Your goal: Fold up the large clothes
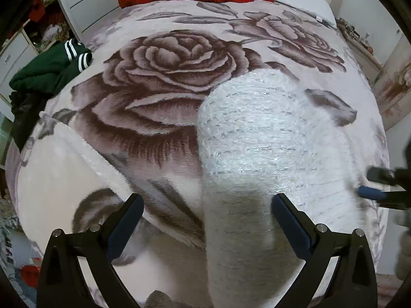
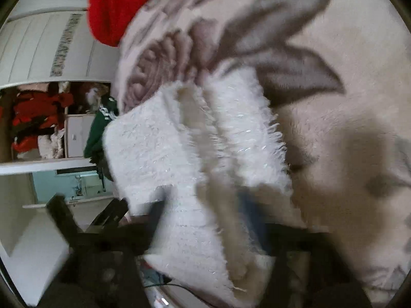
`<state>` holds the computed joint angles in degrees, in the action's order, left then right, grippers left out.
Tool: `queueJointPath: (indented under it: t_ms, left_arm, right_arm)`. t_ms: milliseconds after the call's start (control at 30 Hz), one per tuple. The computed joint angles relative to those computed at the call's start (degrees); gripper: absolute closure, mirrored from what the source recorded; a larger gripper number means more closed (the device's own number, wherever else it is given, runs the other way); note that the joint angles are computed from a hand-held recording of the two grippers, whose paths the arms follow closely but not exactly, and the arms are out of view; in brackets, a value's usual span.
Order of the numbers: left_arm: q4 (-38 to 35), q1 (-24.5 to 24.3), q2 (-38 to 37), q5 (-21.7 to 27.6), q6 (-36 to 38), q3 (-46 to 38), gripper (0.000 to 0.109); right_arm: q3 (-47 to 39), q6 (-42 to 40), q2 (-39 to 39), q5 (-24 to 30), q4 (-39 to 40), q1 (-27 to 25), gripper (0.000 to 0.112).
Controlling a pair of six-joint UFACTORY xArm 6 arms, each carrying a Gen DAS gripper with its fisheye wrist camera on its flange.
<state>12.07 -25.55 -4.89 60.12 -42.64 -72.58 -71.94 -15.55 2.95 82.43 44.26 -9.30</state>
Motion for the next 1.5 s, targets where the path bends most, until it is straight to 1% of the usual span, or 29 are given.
queueJointPath:
  t_ms: [67, 133, 200, 233, 333, 433, 500, 533, 600, 700, 767, 800, 833, 867, 900, 933, 967, 1000, 1033, 1067, 1133, 1167, 1200, 1233, 1300, 1400, 1433, 1467, 1500]
  left_arm:
    - [-0.4, 0.3, 0.0, -0.3, 0.0, 0.1, 0.006]
    - [0.3, -0.1, 0.0, 0.4, -0.2, -0.2, 0.006]
    - [1.2, -0.4, 0.1, 1.3, -0.6, -0.9, 0.006]
    - [1.2, -0.4, -0.1, 1.2, -0.7, -0.9, 0.006]
    - [0.7, -0.4, -0.7, 0.8, -1.0, -1.6, 0.006]
    - [1.4, -0.9, -0.8, 0.8, -1.1, -3.4, 0.006]
    - [1.5, -1.3, 0.5, 0.7, -1.0, -4.9, 0.006]
    - [1.7, -1.5, 1.9, 1.5, -0.6, -6.1, 0.006]
    - [0.4, -1.6, 4.5, 1.0, 0.7, -7.1, 0.006]
    - [-1.2, -1.8, 9.2, 1.2, 2.7, -9.7, 0.006]
    - [-2.2, -1.4, 9.9, -0.6, 3.8, -9.1, 0.006]
    - [-3.4, -0.8, 10.2, -1.7, 4.6, -8.6, 0.006]
    - [-4.8, -0.3, 10.3, -2.8, 5.5, -8.1, 0.006]
    - [-6.0, 0.0, 10.4, -3.5, 6.4, -7.8, 0.006]
    - [-6.4, 0.2, 10.3, -3.8, 6.8, -7.7, 0.006]
    - [-6.3, 0.2, 10.2, -3.9, 6.9, -7.7, 0.006]
    - [-6.4, 0.2, 10.0, -3.8, 7.1, -7.6, 0.006]
    - [-7.2, 0.5, 9.6, -3.9, 7.6, -7.2, 0.006]
    - [-8.3, 0.9, 9.0, -4.4, 8.0, -6.4, 0.006]
    - [-9.7, 1.3, 8.1, -5.2, 8.2, -5.2, 0.006]
    - [-13.7, 2.4, 6.2, -7.5, 9.0, -2.4, 0.006]
    - [-16.9, 3.2, 4.5, -9.8, 9.8, 0.2, 0.006]
    - [-19.7, 3.8, 2.9, -11.8, 10.7, 2.6, 0.006]
    - [-22.3, 4.3, 1.8, -13.4, 11.9, 4.3, 0.006]
    - [-31.4, 5.6, -1.7, -17.7, 15.6, 10.2, 0.006]
    - [-44.1, 6.7, -5.1, -21.1, 18.7, 15.7, 0.006]
    - [-46.4, 6.7, -5.9, -22.1, 19.0, 16.5, 0.006]
    - [-46.3, 6.2, -6.7, -23.2, 17.8, 16.8, 0.006]
    - [-43.7, 5.8, -6.8, -23.0, 16.1, 15.9, 0.006]
  right_arm:
    - [-1.1, -0.6, 4.6, 1.8, 2.9, 0.8, 0.035]
    - [-1.8, 0.1, 6.9, 0.9, 3.1, 2.4, 0.035]
    - [-2.5, -2.5, 7.2, 1.7, 5.0, 2.6, 0.089]
    - [-2.6, -2.7, 7.2, 3.2, 5.5, 2.6, 0.098]
    - [1.7, -2.5, 1.3, -0.5, 6.2, 2.4, 0.1]
    - [4.5, 0.4, -6.3, -1.6, 6.5, -1.0, 0.1]
    - [4.2, 2.1, -10.3, -2.5, 1.7, -2.2, 0.1]
    - [3.9, 4.2, -11.5, -3.1, -2.6, -2.2, 0.1]
    - [3.7, 6.2, -11.4, -3.1, -7.0, -2.7, 0.1]
    - [5.2, 8.8, -9.1, -6.7, -13.1, -0.3, 0.1]
    - [6.2, 8.8, -6.3, -10.4, -16.6, 2.7, 0.096]
    - [6.6, 7.5, -5.3, -11.0, -17.9, 3.0, 0.092]
    - [6.4, 6.0, -3.5, -11.6, -20.1, 4.1, 0.078]
    - [5.9, 5.9, -2.0, -12.3, -23.3, 5.6, 0.06]
    - [5.8, 6.5, -1.4, -13.5, -25.3, 6.3, 0.057]
    - [5.3, 6.6, -1.1, -13.3, -25.0, 5.9, 0.057]
    - [4.4, 5.7, -0.6, -12.1, -22.2, 4.7, 0.057]
    - [4.2, 4.7, -0.4, -11.5, -19.8, 3.6, 0.054]
    - [4.1, 3.7, -0.1, -10.9, -17.5, 2.2, 0.04]
    - [4.0, 2.6, 0.4, -9.9, -15.1, 0.7, 0.032]
    - [3.5, 0.3, 2.8, -6.9, -10.1, -1.7, 0.031]
    - [2.9, -1.4, 4.9, -4.2, -6.5, -2.9, 0.03]
    - [2.1, -2.9, 8.2, 0.4, -2.0, -4.3, 0.03]
    - [1.7, -2.8, 10.0, 2.5, 0.4, -4.7, 0.026]
    - [1.2, -5.6, 13.5, 6.1, 6.0, -4.8, 0.024]
    - [1.0, -8.0, 14.8, 6.1, 8.2, -2.9, 0.023]
    - [1.1, -8.6, 14.6, 5.7, 8.4, -2.5, 0.024]
    - [1.4, -8.6, 14.4, 5.2, 8.7, -2.2, 0.029]
    - [1.6, -8.2, 13.9, 4.4, 8.7, -1.8, 0.034]
